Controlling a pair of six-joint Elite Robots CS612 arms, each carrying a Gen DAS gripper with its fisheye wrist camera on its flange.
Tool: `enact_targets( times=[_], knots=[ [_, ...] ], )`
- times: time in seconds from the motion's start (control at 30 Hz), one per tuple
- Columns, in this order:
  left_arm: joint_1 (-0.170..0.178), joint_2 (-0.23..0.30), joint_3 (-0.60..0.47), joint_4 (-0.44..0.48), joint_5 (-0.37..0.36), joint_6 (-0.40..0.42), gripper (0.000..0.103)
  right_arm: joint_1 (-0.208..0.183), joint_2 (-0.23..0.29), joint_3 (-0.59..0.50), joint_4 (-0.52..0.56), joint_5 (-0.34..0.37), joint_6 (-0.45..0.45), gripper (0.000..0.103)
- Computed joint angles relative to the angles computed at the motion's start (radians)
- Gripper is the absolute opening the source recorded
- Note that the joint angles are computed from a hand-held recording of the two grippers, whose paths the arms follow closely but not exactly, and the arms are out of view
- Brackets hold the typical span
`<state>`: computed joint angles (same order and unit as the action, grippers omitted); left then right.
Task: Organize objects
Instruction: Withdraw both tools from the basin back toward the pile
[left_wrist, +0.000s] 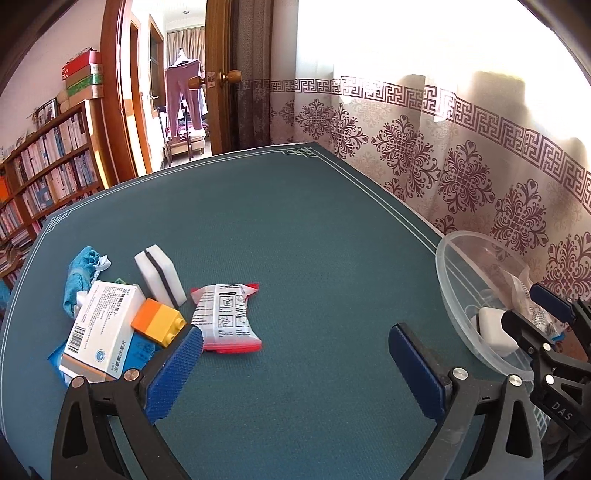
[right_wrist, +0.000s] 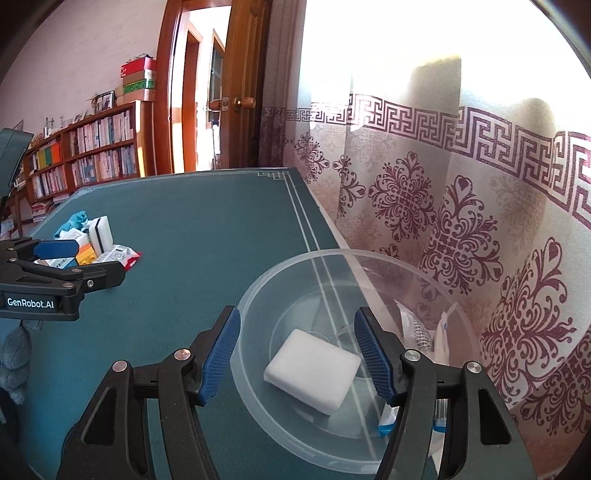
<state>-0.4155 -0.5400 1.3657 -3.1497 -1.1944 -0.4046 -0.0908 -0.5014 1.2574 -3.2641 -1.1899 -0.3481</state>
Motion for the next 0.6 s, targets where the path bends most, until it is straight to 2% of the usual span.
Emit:
enact_targets(
  times=[0.3,0.6],
  knots=[
    [0.029,-0.024,0.057,-0.007,0.07,-0.062,0.102,0.024,-0.01,-0.001,0.077,0.075,-0.083,0.066],
    [0.06,-0.043,0.103,0.002,0.129,-0.117,0.103,0.045,-0.009,-0.022,0.192,0.148,-0.127,0.066]
  ],
)
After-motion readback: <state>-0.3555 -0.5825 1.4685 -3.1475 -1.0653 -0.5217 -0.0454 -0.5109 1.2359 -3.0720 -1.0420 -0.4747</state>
